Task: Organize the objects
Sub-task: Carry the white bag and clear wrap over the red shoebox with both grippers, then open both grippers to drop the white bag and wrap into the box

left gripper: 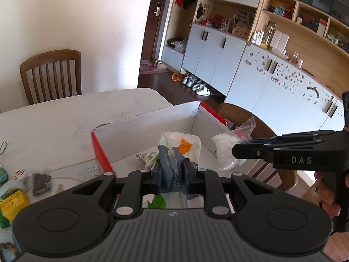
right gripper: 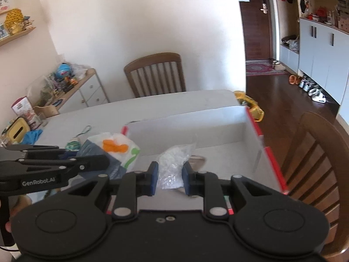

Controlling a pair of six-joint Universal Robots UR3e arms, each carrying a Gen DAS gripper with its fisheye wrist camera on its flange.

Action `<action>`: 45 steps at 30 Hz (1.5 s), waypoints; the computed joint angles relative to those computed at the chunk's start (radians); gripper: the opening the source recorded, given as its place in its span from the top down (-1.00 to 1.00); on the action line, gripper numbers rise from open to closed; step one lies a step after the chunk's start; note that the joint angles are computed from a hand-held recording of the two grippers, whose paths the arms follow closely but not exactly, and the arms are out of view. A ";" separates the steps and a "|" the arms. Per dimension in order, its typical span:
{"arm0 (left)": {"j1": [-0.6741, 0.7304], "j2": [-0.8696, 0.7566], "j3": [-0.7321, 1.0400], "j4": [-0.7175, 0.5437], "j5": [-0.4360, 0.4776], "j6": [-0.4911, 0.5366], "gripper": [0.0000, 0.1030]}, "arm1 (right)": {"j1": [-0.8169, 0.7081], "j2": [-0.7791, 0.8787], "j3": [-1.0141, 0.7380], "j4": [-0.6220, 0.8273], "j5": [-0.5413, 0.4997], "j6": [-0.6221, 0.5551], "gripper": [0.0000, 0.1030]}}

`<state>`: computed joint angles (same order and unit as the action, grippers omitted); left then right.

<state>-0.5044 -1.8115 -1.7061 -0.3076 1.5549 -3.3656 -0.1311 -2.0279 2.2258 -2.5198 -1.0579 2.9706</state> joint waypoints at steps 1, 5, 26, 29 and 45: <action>-0.012 -0.034 0.042 -0.014 0.017 -0.002 0.65 | -0.026 0.001 0.002 0.010 0.012 -0.018 0.58; -0.037 -0.137 0.170 -0.063 0.050 -0.011 0.65 | -0.081 0.051 -0.013 0.016 0.027 -0.077 0.57; -0.020 -0.632 0.873 -0.449 0.075 -0.016 0.65 | 0.053 0.572 -0.252 -0.141 -0.105 -0.160 0.57; -0.019 -0.698 0.986 -0.525 0.072 -0.005 0.64 | 0.073 0.621 -0.286 -0.137 -0.145 -0.171 0.57; -0.003 -0.816 1.212 -0.691 0.033 0.015 0.63 | 0.125 0.709 -0.410 0.002 -0.220 -0.213 0.52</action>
<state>-0.5075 -2.6272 -0.4945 -0.9990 1.5875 -3.3507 -0.0061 -1.3186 1.8156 -2.5178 -1.2783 2.7577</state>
